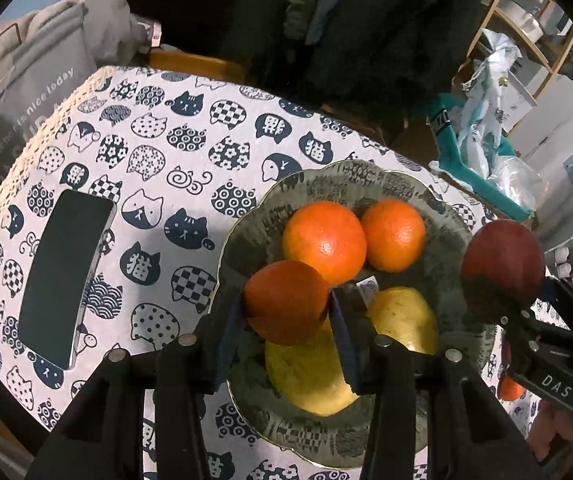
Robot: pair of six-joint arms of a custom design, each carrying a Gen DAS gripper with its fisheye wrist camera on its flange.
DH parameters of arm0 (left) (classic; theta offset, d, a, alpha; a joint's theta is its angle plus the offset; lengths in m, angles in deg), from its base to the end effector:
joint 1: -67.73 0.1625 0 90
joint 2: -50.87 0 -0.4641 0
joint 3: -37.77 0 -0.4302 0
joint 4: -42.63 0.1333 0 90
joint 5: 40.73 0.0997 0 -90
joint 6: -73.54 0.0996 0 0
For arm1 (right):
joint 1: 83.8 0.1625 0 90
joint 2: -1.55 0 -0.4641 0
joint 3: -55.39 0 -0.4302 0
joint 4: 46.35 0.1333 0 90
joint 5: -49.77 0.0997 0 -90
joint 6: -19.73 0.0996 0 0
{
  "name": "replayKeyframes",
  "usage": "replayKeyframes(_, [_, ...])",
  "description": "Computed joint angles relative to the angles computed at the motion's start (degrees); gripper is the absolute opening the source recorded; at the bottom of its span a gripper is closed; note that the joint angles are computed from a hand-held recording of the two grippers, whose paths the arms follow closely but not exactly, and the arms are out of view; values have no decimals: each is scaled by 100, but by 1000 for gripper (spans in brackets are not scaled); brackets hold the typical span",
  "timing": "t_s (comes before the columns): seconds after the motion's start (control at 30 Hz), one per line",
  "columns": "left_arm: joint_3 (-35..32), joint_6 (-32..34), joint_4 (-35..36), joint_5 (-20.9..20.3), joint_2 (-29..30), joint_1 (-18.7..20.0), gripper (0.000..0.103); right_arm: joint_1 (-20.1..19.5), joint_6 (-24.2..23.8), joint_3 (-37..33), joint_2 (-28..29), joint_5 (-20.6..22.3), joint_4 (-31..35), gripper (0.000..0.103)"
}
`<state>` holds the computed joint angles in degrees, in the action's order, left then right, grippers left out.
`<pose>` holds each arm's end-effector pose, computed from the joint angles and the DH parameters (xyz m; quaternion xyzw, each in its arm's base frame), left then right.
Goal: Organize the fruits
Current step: 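Carry the orange and the apple over the green bowl with both tools, then lower the orange into the bowl and open the left tool while the right tool releases the apple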
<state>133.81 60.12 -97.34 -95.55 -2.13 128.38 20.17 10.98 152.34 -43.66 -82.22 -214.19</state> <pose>-0.1781 -0.7058 0.1707 0.1138 0.9449 -0.1636 0.2599 0.2374 -0.6782 0.1315 0.0998 -0.9076 0.2265 0.3391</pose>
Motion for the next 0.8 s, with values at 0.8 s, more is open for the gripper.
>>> replayKeyframes(0.8, [312,62,-228,279,-303,-232,66,-104,148,-309,174,25,859,76])
